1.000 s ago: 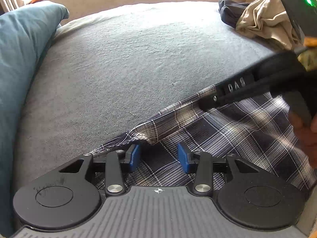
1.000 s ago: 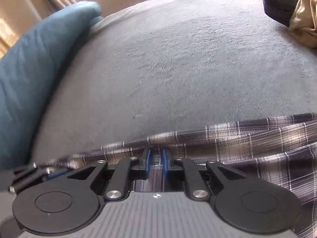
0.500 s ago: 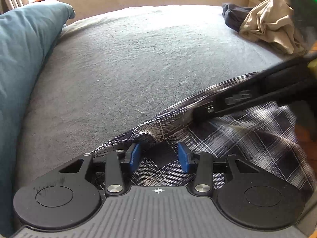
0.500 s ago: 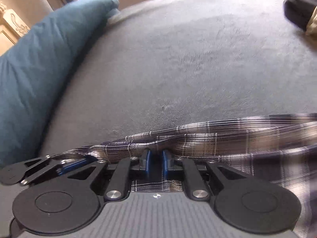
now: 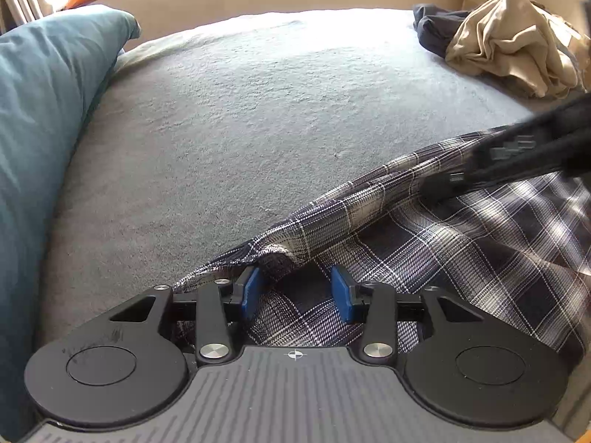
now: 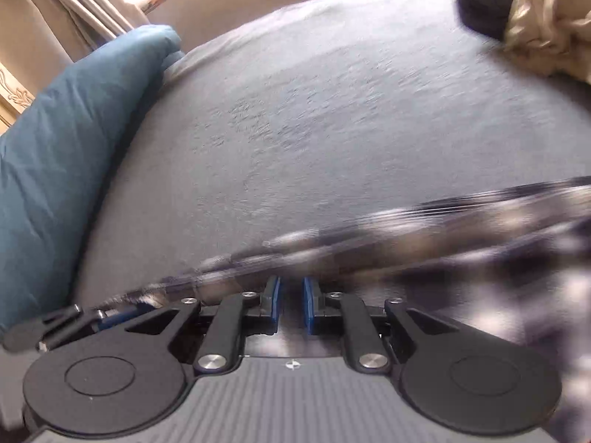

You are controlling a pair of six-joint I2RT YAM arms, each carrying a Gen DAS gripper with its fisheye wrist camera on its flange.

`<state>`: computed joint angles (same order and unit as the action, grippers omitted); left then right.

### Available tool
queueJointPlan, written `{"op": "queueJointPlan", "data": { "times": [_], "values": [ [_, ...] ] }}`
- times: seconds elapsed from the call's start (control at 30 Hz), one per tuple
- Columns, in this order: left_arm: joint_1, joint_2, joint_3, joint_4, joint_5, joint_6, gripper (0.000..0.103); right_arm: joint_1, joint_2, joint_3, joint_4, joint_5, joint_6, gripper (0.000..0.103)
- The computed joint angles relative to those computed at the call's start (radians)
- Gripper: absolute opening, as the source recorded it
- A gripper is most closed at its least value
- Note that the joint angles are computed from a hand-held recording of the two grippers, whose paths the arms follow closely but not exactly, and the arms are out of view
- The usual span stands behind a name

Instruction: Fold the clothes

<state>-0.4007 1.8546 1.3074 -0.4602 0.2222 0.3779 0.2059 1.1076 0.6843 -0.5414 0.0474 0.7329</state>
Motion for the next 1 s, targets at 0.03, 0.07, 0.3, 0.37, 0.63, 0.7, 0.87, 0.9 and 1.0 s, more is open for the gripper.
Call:
{"op": "queueJointPlan", "data": {
  "times": [0.03, 0.07, 0.3, 0.37, 0.63, 0.7, 0.87, 0.9, 1.0],
  "values": [
    [0.0, -0.002, 0.002, -0.003, -0.001, 0.0, 0.041, -0.017, -0.01, -0.005, -0.009, 0.007, -0.009, 0.014],
    [-0.001, -0.005, 0.0, -0.003, -0.004, 0.0, 0.041, -0.042, -0.004, -0.009, -0.006, 0.009, -0.02, 0.014],
    [-0.037, -0.03, -0.003, -0.016, -0.065, -0.005, 0.041, -0.145, 0.084, -0.034, 0.144, -0.02, -0.061, 0.013],
    [-0.045, -0.047, -0.004, -0.016, -0.078, -0.019, 0.041, -0.143, -0.004, -0.034, 0.076, -0.009, -0.064, 0.014],
    [-0.149, -0.066, 0.015, -0.034, -0.082, -0.095, 0.041, -0.46, -0.135, -0.105, -0.044, -0.079, -0.209, 0.013],
    [-0.199, -0.037, 0.034, -0.037, -0.097, -0.12, 0.041, -0.522, -0.121, -0.149, 0.06, -0.12, -0.197, 0.013],
    [-0.283, 0.016, 0.106, -0.059, -0.114, -0.154, 0.041, -0.586, -0.213, -0.109, -0.064, -0.169, -0.254, 0.013],
    [-0.293, 0.028, 0.118, -0.066, -0.119, -0.152, 0.041, -0.623, -0.252, -0.104, -0.115, -0.18, -0.281, 0.014],
    [-0.321, 0.061, 0.146, -0.077, -0.154, -0.145, 0.041, -0.791, -0.306, -0.11, -0.197, -0.206, -0.401, 0.014]
  ]
}}
